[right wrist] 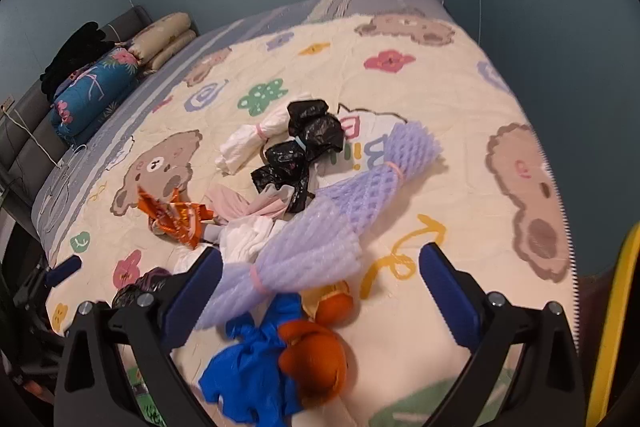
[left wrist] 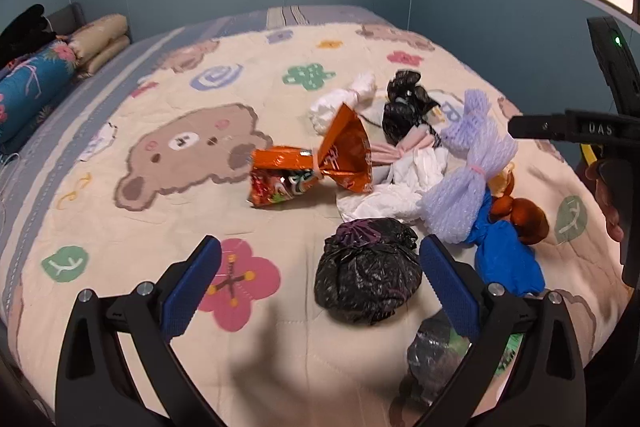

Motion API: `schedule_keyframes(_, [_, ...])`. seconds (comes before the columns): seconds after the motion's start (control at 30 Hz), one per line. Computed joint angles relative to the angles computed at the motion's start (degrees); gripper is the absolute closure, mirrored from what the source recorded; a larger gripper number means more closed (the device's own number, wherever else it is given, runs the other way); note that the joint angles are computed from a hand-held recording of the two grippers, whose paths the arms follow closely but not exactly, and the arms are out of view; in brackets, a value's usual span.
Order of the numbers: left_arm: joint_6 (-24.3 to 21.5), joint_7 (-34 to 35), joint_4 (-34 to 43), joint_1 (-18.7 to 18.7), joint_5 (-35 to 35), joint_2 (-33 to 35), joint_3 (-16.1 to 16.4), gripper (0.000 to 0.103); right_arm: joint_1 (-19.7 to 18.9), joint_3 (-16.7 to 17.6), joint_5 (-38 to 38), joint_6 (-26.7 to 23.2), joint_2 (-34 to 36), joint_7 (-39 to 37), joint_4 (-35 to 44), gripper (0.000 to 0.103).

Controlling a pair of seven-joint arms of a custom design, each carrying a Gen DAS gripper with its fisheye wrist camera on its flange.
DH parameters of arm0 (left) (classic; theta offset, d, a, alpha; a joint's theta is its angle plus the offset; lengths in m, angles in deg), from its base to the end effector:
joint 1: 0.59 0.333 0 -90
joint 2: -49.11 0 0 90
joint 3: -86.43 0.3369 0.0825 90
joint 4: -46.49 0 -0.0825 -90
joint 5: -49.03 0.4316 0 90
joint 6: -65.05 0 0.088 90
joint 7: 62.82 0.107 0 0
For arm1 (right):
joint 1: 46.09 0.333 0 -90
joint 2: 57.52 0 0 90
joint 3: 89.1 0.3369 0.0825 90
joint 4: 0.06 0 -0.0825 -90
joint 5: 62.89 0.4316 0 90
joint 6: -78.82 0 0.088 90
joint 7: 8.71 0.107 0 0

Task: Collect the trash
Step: 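Move left tool to the black plastic bag while right tool reaches the lavender mesh net, then close left tool on the black bag while right tool closes on the mesh net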

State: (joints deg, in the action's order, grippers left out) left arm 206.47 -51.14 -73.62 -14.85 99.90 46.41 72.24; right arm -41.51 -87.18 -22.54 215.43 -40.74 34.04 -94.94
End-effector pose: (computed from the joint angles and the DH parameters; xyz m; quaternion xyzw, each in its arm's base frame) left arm 0.5361 -0.2941 0.4844 -0.7341 0.5597 -0.2327 0.3061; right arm 0.7284 0.0866 0.4915 -0.8088 0.4701 -0.0630 0.3476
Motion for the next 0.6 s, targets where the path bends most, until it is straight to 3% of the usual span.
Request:
schedule_keyframes(0.27, [5.9, 4.0, 0.7, 1.1, -7.5, 4.0, 1.6, 0.008, 0.8, 0.1, -2.6, -2.2, 4.2, 3.6, 4.2, 0.021])
schedule_keyframes(0.37, [7.8, 4.6, 0.5, 1.2, -8.4, 4.5, 1.8, 0.01, 0.9, 0.1, -3.6, -2.3, 5.2, 4.7, 5.1, 0.031])
schedule_keyframes(0.43, [8.8, 5.1, 0.3, 1.3, -9.7, 4.7, 1.9, 0.031, 0.6, 0.2, -3.7, -3.9, 6.0, 5.5, 6.2, 0.051])
schedule_keyframes(0.5, [11.8, 7.3, -0.5, 1.7, -13.0, 4.9, 2.0, 0.053, 0.4, 0.3, -3.4, -4.2, 6.2, 6.2, 6.3, 0.06])
schedule_keyframes(0.6, [11.9, 8.5, 0.1, 1.4, -13.3, 5.7, 1.9, 0.06, 0.3, 0.6, -3.3, -3.9, 5.8, 5.0, 5.6, 0.074])
